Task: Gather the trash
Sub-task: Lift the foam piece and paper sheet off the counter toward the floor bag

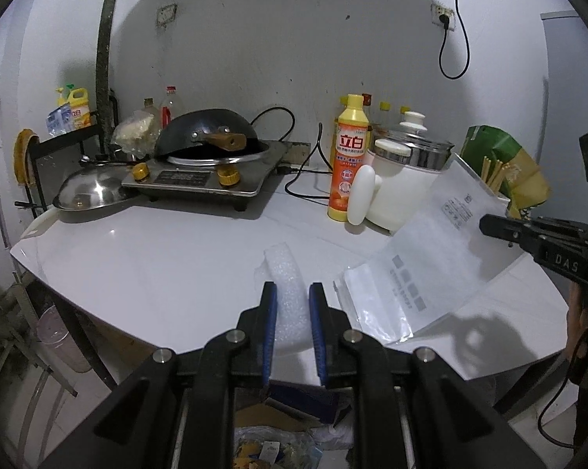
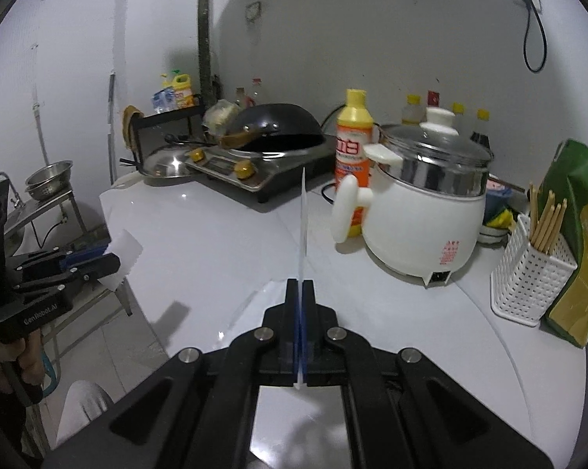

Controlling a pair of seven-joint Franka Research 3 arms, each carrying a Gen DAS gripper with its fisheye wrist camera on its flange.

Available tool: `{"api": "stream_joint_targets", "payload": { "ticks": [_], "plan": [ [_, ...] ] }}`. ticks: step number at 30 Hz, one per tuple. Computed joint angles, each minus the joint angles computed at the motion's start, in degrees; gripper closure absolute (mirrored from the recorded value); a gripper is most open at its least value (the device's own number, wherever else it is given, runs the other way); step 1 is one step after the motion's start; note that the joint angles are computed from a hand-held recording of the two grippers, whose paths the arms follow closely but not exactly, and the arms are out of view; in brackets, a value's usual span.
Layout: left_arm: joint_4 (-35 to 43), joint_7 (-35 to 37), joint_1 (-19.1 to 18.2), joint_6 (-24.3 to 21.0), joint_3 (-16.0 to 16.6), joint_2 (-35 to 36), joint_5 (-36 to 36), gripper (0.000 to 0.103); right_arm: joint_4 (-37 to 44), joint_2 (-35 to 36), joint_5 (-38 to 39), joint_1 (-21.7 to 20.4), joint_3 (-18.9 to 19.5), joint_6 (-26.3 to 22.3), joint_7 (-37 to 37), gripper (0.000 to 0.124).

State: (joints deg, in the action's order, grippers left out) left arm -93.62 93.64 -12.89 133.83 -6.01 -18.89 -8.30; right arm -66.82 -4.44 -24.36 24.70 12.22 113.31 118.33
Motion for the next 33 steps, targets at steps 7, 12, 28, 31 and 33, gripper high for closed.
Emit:
{"api": "stream_joint_targets", "payload": {
  "ticks": [7,12,28,31,33],
  "plan": [
    [-4.5,1.4,-0.5,1.1,1.1,-4.9,-0.2,0.087,4.6,1.8,-4.4,3.0,2.2,-2.0,0.0,0.124],
    [-7.6,1.8,-0.9,1.5,2.2,-8.1,-0.4,0.087,8.0,3.7,-6.8,6.3,2.6,-3.7,0.0,0.124],
    [-18.9,1.1,-0.3,2.5,6.5,-18.5,0.9,0.088,26.0,16.9,-10.3,22.8,-1.5,-11.3,-4.9,0.124],
    [-20.7,1.0,0.0,2.5,7.4,-19.9,1.1,0.088,27.6,18.5,-9.3,25.1,-3.1,-12.0,-5.9,0.124],
    [-22.1,1.0,0.3,2.5,8.2,-20.9,1.1,0.088,31.3,21.2,-8.9,27.0,-4.2,-13.5,-7.1,0.124]
  ]
}}
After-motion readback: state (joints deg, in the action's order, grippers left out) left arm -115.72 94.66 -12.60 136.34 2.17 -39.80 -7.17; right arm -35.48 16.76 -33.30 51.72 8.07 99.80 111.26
